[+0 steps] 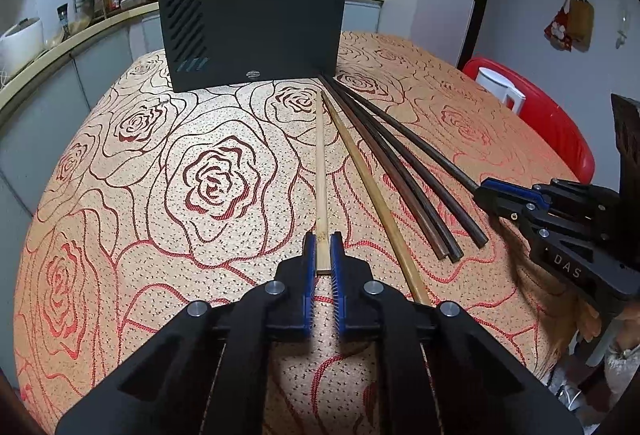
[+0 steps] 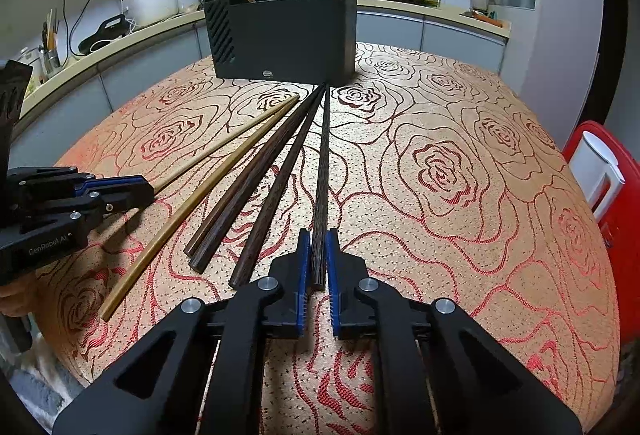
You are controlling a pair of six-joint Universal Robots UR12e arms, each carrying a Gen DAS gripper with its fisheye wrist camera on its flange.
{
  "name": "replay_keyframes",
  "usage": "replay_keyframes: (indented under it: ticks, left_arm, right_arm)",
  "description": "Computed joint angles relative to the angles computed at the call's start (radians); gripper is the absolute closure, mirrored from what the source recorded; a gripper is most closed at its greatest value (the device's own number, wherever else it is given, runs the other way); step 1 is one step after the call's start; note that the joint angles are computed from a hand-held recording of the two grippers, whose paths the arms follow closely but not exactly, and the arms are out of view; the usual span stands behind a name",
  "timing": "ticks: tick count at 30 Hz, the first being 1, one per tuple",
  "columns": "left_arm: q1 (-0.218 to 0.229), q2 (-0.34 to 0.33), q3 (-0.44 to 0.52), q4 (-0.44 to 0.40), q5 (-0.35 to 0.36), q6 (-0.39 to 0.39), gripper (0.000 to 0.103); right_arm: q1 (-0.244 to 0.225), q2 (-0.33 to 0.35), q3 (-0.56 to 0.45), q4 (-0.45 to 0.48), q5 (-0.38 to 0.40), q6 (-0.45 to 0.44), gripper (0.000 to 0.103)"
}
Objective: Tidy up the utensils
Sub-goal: 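Grasp a dark brown chopstick with the right tool while the left tool grasps a bamboo chopstick, then lift both chopsticks and carry them over the black holder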
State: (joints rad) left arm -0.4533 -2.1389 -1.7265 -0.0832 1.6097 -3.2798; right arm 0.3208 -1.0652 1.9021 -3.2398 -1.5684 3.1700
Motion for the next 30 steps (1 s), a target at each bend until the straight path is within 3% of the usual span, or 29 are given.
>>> replay_keyframes:
  ticks: [6, 17, 30]
  left_arm:
    - [-0.005, 0.013, -0.012, 0.025, 0.034, 0.02, 0.096]
    - [-0.002, 0.078, -0.04, 0.136, 0.117, 0.064, 0.096]
    - [0.016, 0.121, -0.015, 0.19, 0.139, 0.101, 0.096]
  right_arm:
    - [-0.007, -0.014, 0.005, 0.017, 0.008, 0.013, 0.095]
    - [-0.025, -0.075, 0.04, -0.133, 0.013, 0.042, 0.095]
    - [-0.041, -0.112, -0.003, -0.23, 0.056, 0.04, 0.095]
